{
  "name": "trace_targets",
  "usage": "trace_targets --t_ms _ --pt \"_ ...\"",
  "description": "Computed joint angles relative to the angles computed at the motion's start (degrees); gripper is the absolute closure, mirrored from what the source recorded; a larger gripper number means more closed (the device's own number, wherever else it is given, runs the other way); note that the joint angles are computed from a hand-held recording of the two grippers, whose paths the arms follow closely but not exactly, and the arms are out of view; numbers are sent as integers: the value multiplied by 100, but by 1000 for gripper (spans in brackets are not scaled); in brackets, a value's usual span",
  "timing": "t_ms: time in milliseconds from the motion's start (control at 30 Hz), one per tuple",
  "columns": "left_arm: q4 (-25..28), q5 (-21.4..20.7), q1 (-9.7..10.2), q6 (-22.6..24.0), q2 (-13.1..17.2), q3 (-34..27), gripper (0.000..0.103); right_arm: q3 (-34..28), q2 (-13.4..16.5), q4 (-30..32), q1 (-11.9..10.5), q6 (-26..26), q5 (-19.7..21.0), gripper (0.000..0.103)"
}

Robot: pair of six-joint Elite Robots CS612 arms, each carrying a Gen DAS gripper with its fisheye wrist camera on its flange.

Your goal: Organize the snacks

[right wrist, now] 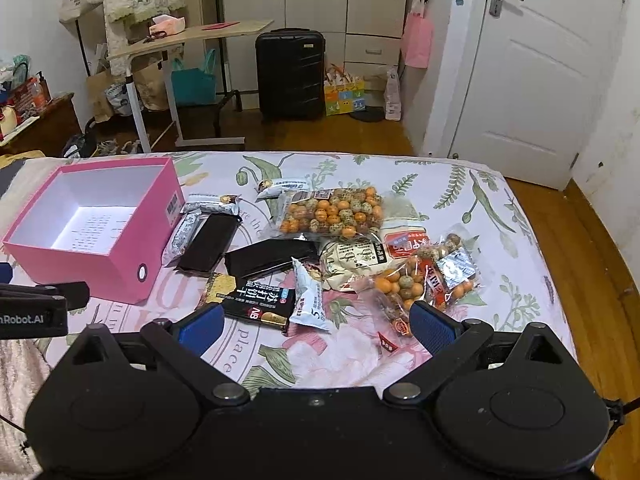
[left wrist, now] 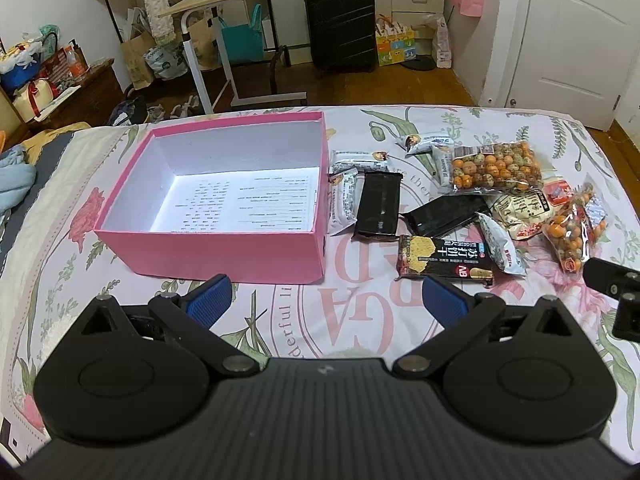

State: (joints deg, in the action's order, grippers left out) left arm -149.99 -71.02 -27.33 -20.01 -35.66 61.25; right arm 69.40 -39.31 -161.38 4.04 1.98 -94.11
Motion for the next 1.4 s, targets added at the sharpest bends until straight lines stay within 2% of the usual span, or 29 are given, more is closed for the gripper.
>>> trace_targets --t_ms 67,200,333,400,467,500,533,600,667,733,800,900,1033,1167,1200,1233,1267,1333,1400 --pt "-36 -20 -3 28 -10 17 0 12 -14 17 -13 21 74 2" --pt "-136 -121 10 145 -11 28 0 78 -74 60 -92 197 601 2" --pt "-241 -280 51 173 88 -89 2 97 22 -340 -139 -71 973 2" --pt "-262 -323 73 284 168 -192 3 57 163 -610 -216 -146 1424 2" --pt "-328 -133 55 533 285 -312 3 -3 354 -937 -314 -231 1996 2" --pt "-361 -141 57 690 348 -386 3 -87 441 -878 -331 -262 2105 3" --pt "-375 -317 82 834 408 -473 3 -206 532 -705 -338 -301 2177 4" --pt "-465 -765 142 950 521 -620 3 -428 669 -215 -358 -275 2361 15" --pt "-702 -1039 165 1044 658 -751 5 -666 840 276 -423 -372 2948 25" --pt "-808 -1285 166 1199 804 -927 6 -891 1005 663 -433 -465 3190 32" --pt "-474 -1729 199 1181 979 -1258 10 -1005 1127 729 -402 -453 3073 32" --pt "39 -2039 214 1079 1364 -1910 17 -1185 1317 694 -376 -301 2814 32" --pt "828 -2138 249 944 2013 -2968 24 -1321 1503 381 -375 -50 2551 32" --pt "1454 -1826 244 860 2622 -3938 25 -1424 1647 81 -355 -75 2486 32" --pt "1577 -1870 256 869 2718 -4098 28 -1428 1675 -27 -348 -86 2470 32" --pt "1610 -1916 268 862 2758 -4148 36 -1411 1690 -160 -345 -73 2465 32" --pt "1641 -2003 285 831 2773 -4156 38 -1417 1710 -232 -340 -45 2453 32" --pt "1663 -2318 338 622 2783 -4161 48 -1455 1742 -239 -338 -13 2442 32" --pt "2008 -2668 389 430 2871 -4410 52 -1495 1749 -182 -327 -35 2381 34"
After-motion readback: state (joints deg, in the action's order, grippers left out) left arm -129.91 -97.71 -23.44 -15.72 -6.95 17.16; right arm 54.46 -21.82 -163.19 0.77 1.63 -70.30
